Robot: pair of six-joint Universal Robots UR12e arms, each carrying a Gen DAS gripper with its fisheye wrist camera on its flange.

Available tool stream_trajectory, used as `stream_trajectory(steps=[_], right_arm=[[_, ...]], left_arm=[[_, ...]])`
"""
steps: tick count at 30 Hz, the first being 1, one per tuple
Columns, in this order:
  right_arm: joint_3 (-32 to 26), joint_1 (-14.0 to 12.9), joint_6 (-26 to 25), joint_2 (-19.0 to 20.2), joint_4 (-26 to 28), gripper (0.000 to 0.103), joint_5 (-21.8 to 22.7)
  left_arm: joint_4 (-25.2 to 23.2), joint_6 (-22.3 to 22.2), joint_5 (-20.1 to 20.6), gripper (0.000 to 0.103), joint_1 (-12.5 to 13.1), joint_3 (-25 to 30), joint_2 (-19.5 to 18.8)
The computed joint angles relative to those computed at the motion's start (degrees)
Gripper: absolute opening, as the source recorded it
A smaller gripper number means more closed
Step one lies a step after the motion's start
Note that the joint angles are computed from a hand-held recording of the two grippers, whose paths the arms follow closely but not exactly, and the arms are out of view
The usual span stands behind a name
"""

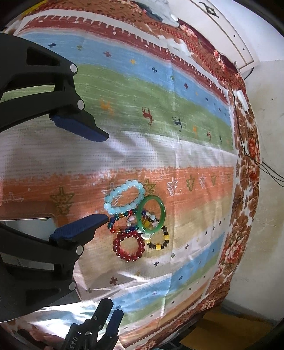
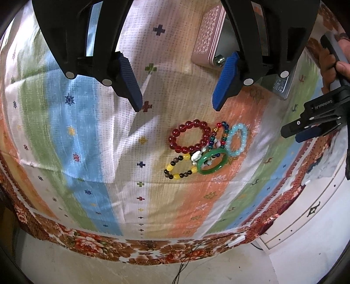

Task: Organize jewelry
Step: 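Move both open tools back toward the bracelet pile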

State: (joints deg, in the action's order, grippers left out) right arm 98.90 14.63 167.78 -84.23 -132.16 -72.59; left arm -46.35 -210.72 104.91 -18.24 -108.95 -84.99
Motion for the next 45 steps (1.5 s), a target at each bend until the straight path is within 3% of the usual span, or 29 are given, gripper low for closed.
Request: stream_trajectory(steps=[21, 27, 45], right_arm=[[-3.58, 1.21, 0.35, 4.13, 2.32, 0.066, -1.36], [-4.74, 1.56, 0.49, 5.32, 3.36, 0.066, -1.33], [-8.66, 3.19, 0.64, 9.53, 5.79, 0.066, -5.36]], left_arm=[[-0.93, 3.07, -1.38, 0.069, 1.82, 2.74, -4.08], [-1.55, 3.62, -3.39, 0.069, 2.83, 3.17, -4.96], [-3.32, 7.01, -6.13, 0.069, 3.94, 4.77, -7.42]])
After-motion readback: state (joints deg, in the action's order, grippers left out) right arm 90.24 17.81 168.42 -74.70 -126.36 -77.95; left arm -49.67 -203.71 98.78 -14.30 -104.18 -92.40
